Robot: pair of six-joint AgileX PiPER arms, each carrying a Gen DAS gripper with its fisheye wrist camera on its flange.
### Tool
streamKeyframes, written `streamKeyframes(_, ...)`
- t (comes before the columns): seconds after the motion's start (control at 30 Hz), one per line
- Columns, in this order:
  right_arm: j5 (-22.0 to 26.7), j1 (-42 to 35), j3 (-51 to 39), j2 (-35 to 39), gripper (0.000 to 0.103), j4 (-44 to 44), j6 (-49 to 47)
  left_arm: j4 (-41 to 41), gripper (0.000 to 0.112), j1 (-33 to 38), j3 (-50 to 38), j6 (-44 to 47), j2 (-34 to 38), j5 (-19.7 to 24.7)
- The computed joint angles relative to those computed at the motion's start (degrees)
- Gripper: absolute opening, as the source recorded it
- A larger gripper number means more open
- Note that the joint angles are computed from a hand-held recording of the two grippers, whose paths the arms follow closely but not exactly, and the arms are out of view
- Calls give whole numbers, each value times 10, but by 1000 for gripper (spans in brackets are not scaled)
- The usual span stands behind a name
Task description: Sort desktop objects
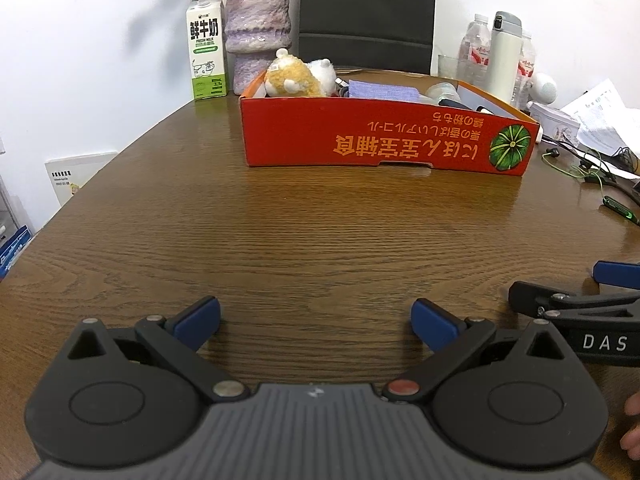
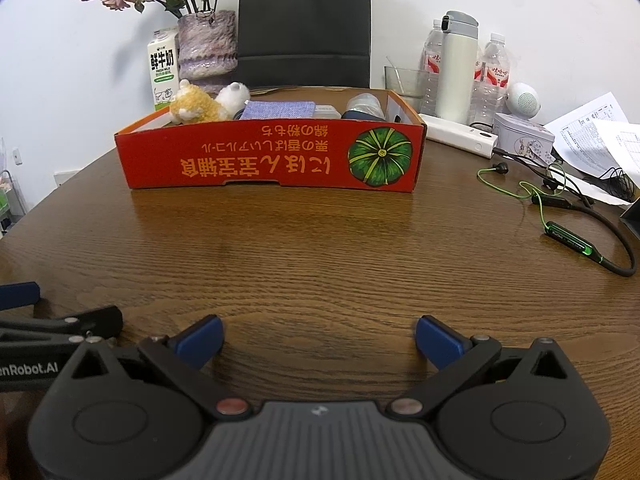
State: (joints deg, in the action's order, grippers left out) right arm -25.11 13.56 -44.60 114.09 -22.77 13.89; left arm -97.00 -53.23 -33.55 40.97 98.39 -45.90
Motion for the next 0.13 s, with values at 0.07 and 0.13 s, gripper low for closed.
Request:
streamKeyframes(0.07, 0, -1, 0, 0, 103, -2, 1, -3, 103, -1, 0, 0, -1, -2)
streamKeyframes(0.13, 0, 0, 0, 0, 103, -2, 1, -2, 103, -1, 2, -1, -2, -2)
